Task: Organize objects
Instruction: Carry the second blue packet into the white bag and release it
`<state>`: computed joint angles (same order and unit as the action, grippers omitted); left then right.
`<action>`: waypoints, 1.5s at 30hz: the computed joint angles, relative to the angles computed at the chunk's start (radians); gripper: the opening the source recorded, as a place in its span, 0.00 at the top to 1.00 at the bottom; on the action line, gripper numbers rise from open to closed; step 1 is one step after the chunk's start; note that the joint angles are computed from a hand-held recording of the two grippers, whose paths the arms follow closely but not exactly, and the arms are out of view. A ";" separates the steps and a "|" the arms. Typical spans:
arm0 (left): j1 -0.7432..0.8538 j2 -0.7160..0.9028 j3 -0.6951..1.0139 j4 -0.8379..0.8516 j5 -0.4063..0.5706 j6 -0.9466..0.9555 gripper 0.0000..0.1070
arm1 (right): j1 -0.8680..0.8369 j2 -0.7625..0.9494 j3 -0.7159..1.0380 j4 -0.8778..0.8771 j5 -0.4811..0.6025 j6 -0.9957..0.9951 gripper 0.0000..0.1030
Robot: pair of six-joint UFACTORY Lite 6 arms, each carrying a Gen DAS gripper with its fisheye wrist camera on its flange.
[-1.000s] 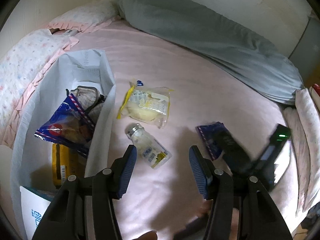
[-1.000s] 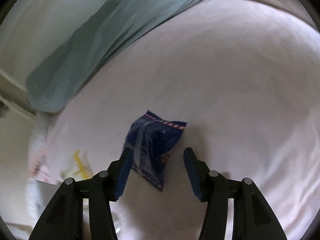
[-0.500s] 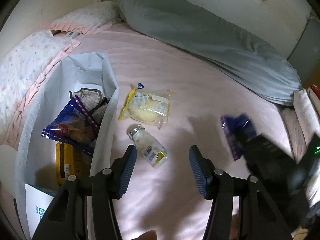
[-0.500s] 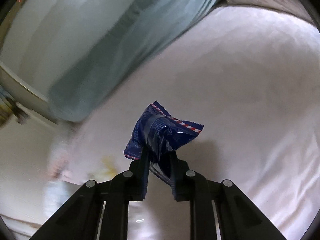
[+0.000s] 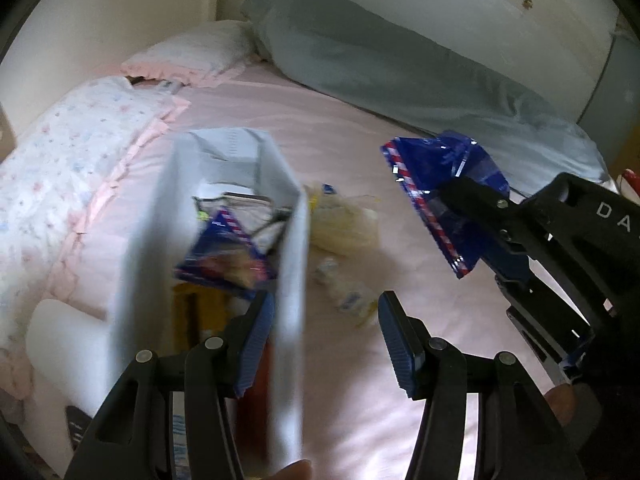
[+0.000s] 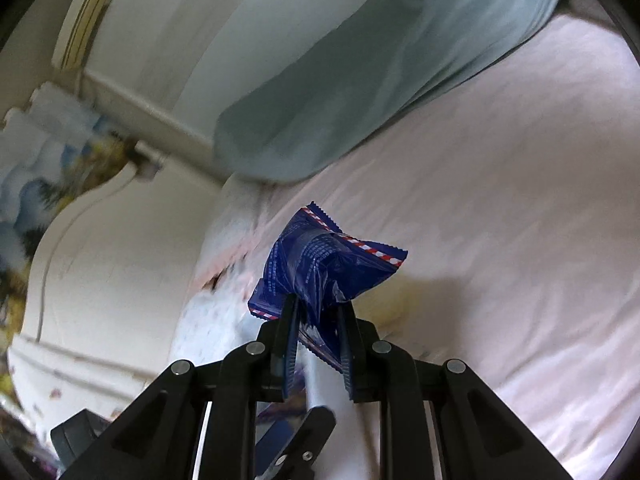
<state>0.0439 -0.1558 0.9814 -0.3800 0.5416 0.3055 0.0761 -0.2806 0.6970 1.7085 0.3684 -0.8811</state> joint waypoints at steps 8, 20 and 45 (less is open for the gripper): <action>0.179 0.017 0.007 -0.123 0.058 0.185 0.49 | 0.137 0.060 0.096 -0.082 -0.030 0.061 0.81; 0.221 0.036 0.015 -0.188 0.077 0.229 0.49 | 0.205 0.185 0.228 -0.337 -0.036 0.278 0.80; 0.228 0.029 0.029 -0.280 0.116 0.225 0.49 | 0.206 0.154 0.208 -0.436 0.001 0.409 0.64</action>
<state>0.2717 -0.1273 1.0102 -0.6601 0.6575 0.5306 0.2820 -0.1268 0.9047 1.2724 0.3695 -0.4716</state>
